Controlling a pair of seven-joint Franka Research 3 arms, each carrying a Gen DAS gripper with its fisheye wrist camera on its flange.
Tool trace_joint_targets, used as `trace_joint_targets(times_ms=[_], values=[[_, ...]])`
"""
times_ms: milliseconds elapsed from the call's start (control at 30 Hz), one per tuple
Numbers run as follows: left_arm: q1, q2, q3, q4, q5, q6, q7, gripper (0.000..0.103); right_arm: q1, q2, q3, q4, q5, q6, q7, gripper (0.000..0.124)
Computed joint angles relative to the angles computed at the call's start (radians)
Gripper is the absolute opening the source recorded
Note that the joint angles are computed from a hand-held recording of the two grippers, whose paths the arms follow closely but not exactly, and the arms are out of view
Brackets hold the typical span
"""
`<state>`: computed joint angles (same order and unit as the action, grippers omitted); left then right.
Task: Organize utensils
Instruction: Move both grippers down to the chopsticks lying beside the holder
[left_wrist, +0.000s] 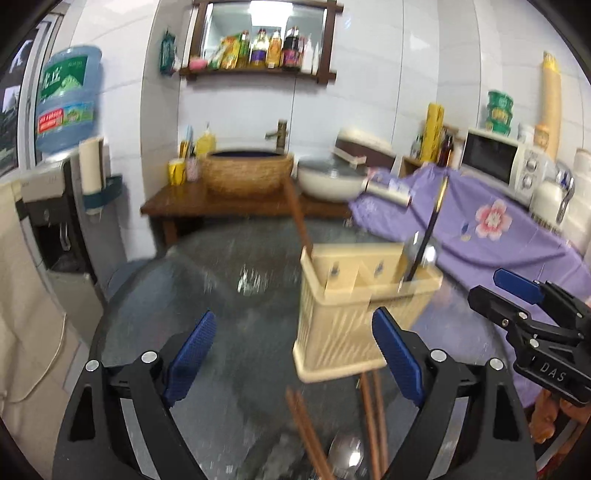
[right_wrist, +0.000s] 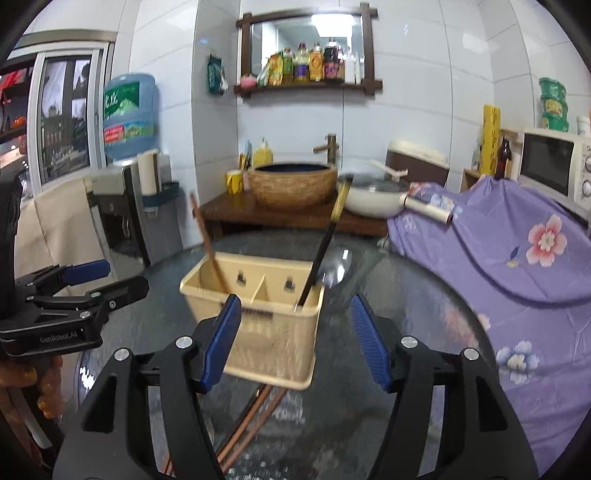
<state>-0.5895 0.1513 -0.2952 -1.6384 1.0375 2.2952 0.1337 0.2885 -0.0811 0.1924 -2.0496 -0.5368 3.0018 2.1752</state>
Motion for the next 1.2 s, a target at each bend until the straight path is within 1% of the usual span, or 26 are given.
trace_joint_targets(times_ms=[67,100,167,233,267,333,433,567,700,833,967,1067,1200], values=[[-0.001,-0.009,-0.005,-0.037,-0.025,-0.012,-0.007,0.081,0.007,-0.001,0.006,-0.036,0.003,-0.034,0.004,0.065],[0.001,-0.012,-0.009,-0.061,-0.051,-0.014,-0.005,0.076,0.018,0.001,0.003,-0.052,0.032,-0.045,-0.013,0.065],[0.010,-0.015,-0.015,-0.098,-0.102,0.007,0.001,0.069,0.051,0.012,-0.010,-0.086,0.157,-0.079,-0.088,0.065],[0.017,-0.012,-0.021,-0.133,-0.157,0.030,0.020,0.060,0.069,0.022,-0.014,-0.107,0.221,-0.098,-0.119,0.065],[0.018,-0.005,-0.023,-0.134,-0.177,0.028,0.030,0.058,0.072,0.025,-0.013,-0.117,0.221,-0.106,-0.109,0.065],[0.027,0.007,-0.024,-0.157,-0.242,0.054,0.059,0.047,0.082,0.035,-0.011,-0.129,0.216,-0.127,-0.088,0.065],[0.030,0.012,-0.022,-0.181,-0.286,0.088,0.075,0.042,0.101,0.046,-0.017,-0.137,0.251,-0.153,-0.103,0.065],[0.027,0.013,-0.019,-0.201,-0.306,0.123,0.084,0.040,0.118,0.056,-0.019,-0.133,0.217,-0.176,-0.076,0.064],[0.022,0.028,-0.018,-0.194,-0.321,0.135,0.094,0.038,0.134,0.069,-0.023,-0.120,0.193,-0.200,-0.054,0.061],[0.011,0.042,-0.014,-0.179,-0.323,0.120,0.107,0.035,0.149,0.079,-0.028,-0.098,0.155,-0.241,-0.029,0.058],[0.011,0.042,-0.011,-0.180,-0.335,0.135,0.109,0.035,0.156,0.084,-0.033,-0.089,0.174,-0.253,-0.041,0.057],[0.006,0.051,-0.009,-0.166,-0.334,0.122,0.114,0.035,0.161,0.093,-0.036,-0.078,0.182,-0.267,-0.053,0.057],[0.006,0.044,-0.007,-0.175,-0.343,0.128,0.108,0.030,0.166,0.093,-0.040,-0.077,0.187,-0.276,-0.072,0.055]])
